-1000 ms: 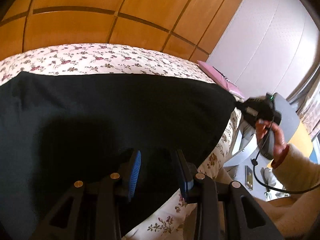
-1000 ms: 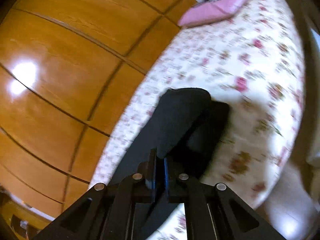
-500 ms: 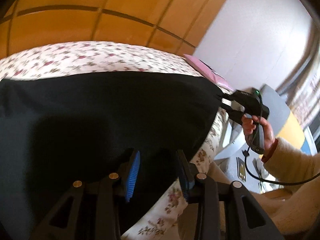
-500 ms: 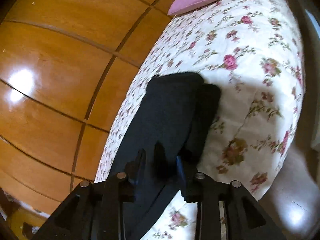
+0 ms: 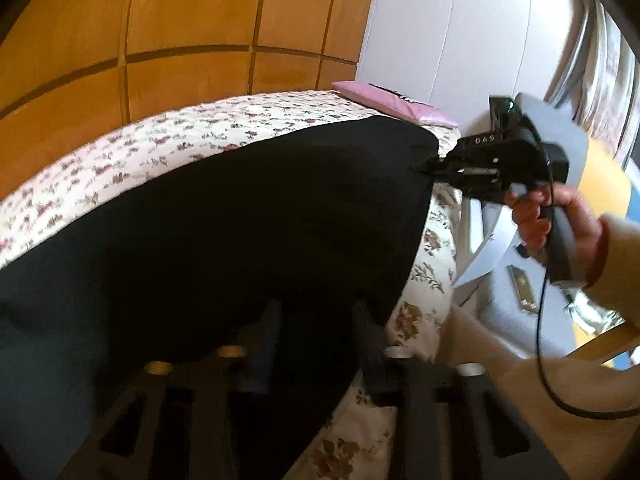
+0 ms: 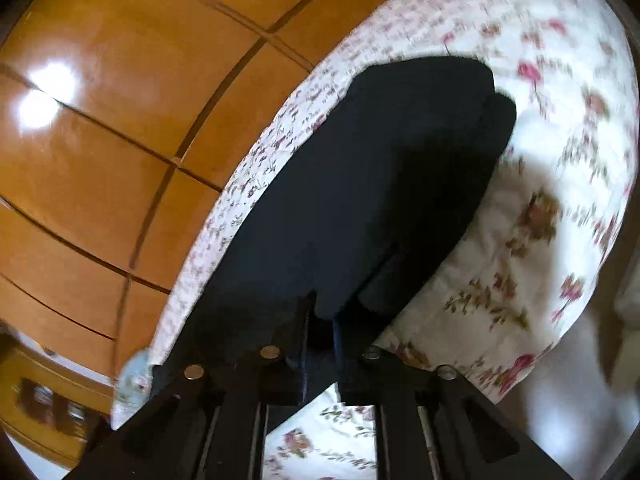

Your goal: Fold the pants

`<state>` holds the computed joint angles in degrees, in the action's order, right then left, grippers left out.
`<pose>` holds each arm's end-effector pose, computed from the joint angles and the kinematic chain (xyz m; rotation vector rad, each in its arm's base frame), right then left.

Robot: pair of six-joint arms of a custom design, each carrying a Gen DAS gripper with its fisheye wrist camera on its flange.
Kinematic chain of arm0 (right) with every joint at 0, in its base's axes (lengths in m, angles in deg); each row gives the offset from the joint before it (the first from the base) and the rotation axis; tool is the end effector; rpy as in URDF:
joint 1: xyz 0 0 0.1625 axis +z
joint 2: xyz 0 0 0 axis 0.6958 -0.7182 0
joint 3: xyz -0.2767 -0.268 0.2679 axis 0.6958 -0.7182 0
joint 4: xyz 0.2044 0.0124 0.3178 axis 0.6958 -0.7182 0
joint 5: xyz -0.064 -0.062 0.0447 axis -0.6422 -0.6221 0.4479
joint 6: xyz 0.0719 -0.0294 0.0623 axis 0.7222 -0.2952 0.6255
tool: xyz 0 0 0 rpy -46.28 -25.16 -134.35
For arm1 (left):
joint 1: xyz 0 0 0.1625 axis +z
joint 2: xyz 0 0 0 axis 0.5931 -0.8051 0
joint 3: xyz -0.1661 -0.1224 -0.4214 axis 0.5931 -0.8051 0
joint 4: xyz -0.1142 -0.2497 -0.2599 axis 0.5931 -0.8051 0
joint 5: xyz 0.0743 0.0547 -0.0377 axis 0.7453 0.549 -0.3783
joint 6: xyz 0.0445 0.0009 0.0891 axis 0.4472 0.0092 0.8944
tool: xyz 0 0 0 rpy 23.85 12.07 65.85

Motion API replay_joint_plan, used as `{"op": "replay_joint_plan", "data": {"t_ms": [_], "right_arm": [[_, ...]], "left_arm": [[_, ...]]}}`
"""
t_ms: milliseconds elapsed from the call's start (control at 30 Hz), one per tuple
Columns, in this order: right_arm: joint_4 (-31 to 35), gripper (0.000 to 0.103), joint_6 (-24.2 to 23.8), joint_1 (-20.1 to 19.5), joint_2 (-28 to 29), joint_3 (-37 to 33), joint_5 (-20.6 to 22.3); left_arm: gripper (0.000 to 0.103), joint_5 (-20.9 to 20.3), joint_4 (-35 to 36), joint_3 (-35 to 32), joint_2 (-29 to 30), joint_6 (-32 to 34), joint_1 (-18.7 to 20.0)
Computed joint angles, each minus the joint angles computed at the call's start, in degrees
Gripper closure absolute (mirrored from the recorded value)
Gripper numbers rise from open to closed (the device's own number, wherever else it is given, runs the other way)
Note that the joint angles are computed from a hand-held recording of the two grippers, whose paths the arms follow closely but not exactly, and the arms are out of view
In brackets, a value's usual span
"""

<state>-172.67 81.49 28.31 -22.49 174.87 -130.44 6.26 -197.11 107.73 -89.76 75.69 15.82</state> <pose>-0.0717 -0.6897 0.3528 -0.2283 -2.7797 1.2033 -0.2934 -0.6546 -0.0044 1.1634 2.5345 -0.6167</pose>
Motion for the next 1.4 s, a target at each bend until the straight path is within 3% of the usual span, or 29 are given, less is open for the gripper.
{"op": "replay_joint_plan", "data": {"t_ms": [67, 233, 333, 433, 533, 667, 767, 900, 1000, 1133, 1200, 1300, 1333, 1400], "right_arm": [[-0.27, 0.096, 0.44, 0.36, -0.21, -0.11, -0.59], [-1.20, 0.096, 0.88, 0.38, -2.66, 2.45, 0.38], [0.09, 0.096, 0.17, -0.22, -2.96, 3.11, -0.45], [1.12, 0.096, 0.49, -1.00, -1.82, 2.56, -1.10], [1.05, 0.091, 1.18, -1.81, -2.26, 2.93, 1.46], [-3.21, 0.085, 0.45, -2.24, -3.42, 4.30, 2.73], [-5.61, 0.074, 0.59, -2.15, -3.68, 4.47, 0.70], [-8.39, 0.063, 1.94, -2.49, -3.16, 3.56, -0.79], [-10.59, 0.050, 2.92, -2.56, -1.92, 1.64, -2.34], [-9.35, 0.051, 4.51, -3.40, -0.52, -2.10, -1.60], [-12.36, 0.060, 6.07, -2.15, 0.48, -2.60, -7.55], [-29.46, 0.061, 1.42, 2.94, 2.41, -1.31, -24.54], [-35.08, 0.061, -1.04, 4.00, 3.06, -0.94, -27.14], [-39.12, 0.060, -3.14, 6.05, 2.80, 0.44, -25.13]], "left_arm": [[0.095, 0.04, 1.18, -0.18, -0.27, -0.14, -0.24], [0.096, -3.50, 1.45, 2.26, -3.18, -2.68, -0.57], [0.096, -3.29, 2.12, 2.44, -2.95, -2.78, -0.31], [0.089, -2.82, 3.48, 1.32, -1.82, -4.32, 0.10], [0.068, -6.12, 5.73, 0.74, -2.63, -7.08, 0.43], [0.068, -5.69, 5.83, 0.89, -4.27, -11.24, 0.73], [0.067, -5.71, 1.73, 2.20, -6.03, -16.41, 2.20], [0.067, -2.41, -0.97, 2.73, -8.17, -24.56, 4.71], [0.067, 2.87, -3.24, 3.41, -9.59, -30.49, 6.45], [0.067, 11.10, -5.04, 5.32, -11.44, -37.88, 8.07], [0.067, 10.85, -7.34, 7.11, -12.63, -40.79, 8.84], [0.067, 13.99, -9.66, 8.96, -13.63, -41.75, 8.72], [0.067, 14.76, -9.77, 9.06, -13.79, -41.66, 8.75], [0.067, 15.59, -9.55, 8.73, -13.77, -41.71, 9.02]]}}
